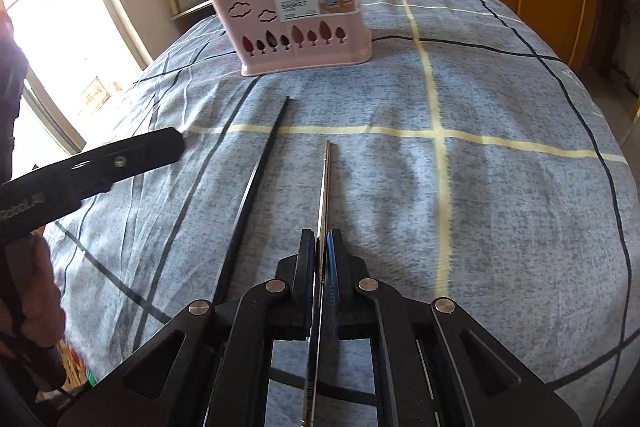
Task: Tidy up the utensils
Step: 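Grasp a black chopstick with the left tool while the right tool grasps a thin silver chopstick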
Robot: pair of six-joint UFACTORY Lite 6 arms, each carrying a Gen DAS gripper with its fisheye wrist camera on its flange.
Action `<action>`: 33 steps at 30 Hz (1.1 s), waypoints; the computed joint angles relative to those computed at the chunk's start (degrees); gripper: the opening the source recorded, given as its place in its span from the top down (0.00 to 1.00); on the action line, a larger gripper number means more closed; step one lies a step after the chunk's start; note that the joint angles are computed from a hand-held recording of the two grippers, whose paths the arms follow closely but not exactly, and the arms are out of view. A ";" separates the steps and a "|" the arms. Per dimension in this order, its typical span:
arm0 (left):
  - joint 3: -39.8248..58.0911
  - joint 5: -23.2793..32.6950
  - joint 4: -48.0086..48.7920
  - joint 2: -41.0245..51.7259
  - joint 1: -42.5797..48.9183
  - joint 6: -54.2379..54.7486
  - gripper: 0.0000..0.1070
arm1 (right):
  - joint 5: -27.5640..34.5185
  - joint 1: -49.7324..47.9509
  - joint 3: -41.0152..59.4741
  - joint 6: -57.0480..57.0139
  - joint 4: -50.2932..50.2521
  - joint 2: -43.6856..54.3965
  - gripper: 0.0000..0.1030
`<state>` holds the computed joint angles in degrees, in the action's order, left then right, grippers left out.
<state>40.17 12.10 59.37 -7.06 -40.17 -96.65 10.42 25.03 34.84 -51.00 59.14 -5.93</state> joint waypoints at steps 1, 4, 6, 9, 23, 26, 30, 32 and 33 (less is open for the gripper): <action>1.57 -0.27 0.12 2.31 0.00 0.15 0.64 | 0.23 -0.54 -0.18 -0.64 0.48 -0.19 0.94; 6.88 -0.90 0.64 9.87 -0.41 0.27 0.64 | 1.20 -2.27 -0.61 -2.99 2.08 -0.71 0.94; 9.89 -0.95 0.31 14.13 -0.71 0.94 0.65 | 1.33 -2.68 -0.70 -3.80 2.93 -0.73 0.94; 14.03 1.47 -3.08 19.38 -2.12 5.22 0.82 | 1.62 -3.38 -0.83 -4.91 4.05 -0.76 0.94; 0.61 2.51 -9.16 5.71 3.69 15.42 0.93 | 3.92 -5.09 3.41 -0.03 0.26 3.34 0.94; -0.66 0.64 -11.88 4.80 6.08 19.00 0.93 | 3.78 -4.73 6.55 2.86 -4.11 6.18 0.94; 1.35 0.38 -15.29 6.86 6.86 23.87 0.93 | 3.07 -3.15 11.23 10.39 -13.59 10.27 0.94; 2.74 0.52 -15.68 8.33 6.94 25.23 0.93 | 2.78 -2.30 12.93 14.33 -18.21 11.69 0.94; 3.38 0.55 -15.47 9.00 6.93 25.44 0.93 | 2.76 -2.24 13.49 14.67 -18.80 12.22 0.94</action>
